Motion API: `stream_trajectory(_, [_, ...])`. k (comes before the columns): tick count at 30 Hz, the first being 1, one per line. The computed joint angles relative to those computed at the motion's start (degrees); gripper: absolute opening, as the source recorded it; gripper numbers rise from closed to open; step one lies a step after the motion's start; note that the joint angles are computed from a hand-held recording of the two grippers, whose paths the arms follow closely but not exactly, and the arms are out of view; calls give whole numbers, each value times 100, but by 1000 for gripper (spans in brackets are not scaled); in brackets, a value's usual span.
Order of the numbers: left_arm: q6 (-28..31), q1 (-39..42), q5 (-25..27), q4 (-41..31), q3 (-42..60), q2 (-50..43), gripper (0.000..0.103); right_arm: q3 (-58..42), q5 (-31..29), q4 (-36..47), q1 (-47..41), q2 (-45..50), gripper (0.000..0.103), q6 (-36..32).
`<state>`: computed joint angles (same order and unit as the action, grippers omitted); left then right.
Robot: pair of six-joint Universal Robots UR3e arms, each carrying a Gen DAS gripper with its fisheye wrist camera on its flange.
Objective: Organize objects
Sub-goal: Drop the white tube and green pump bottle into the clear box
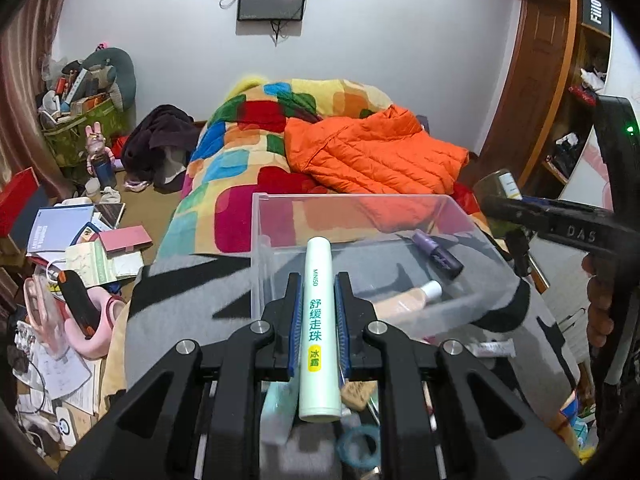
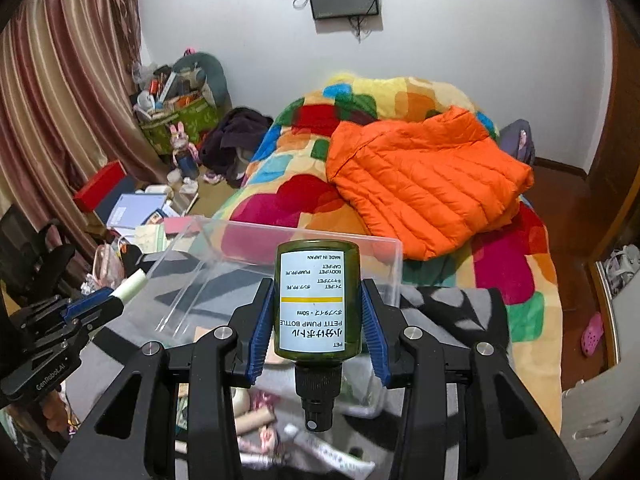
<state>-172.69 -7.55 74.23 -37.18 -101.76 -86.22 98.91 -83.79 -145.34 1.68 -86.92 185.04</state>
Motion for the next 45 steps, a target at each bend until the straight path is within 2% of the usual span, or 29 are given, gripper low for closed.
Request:
stream_trajectory(11, [21, -262, 135, -861, 1962, -1792, 15, -977, 66, 771, -22, 1276, 38, -318])
stream_trajectory(23, [186, -673, 525, -1179, 2572, -2512, 15, -1448, -591, 1305, 448, 1779, 38, -699])
stream_trajectory(29, [364, -666, 445, -1023, 2220, -2106, 15, -1376, -478, 1383, 391, 1609, 38, -619])
stream_trajectory(33, [464, -579, 340, -935, 1845, -1594, 17, -1019, -461, 1259, 366, 1130, 38, -513])
stream_trajectory(35, [497, -464, 215, -936, 1643, -1314, 24, -771, -576, 1097, 399, 838, 40, -439])
stream_trajectory(40, [651, -113, -12, -820, 896, -473, 34, 344, -971, 438, 557, -368, 55, -181])
stream_trajectory(43, [753, 124, -37, -616, 243, 136, 48, 1077, -1131, 203, 630, -1185, 59, 121])
stream_trajectory(45, [827, 191, 15, -510, -87, 409, 50, 1552, -1208, 161, 659, -1738, 61, 360])
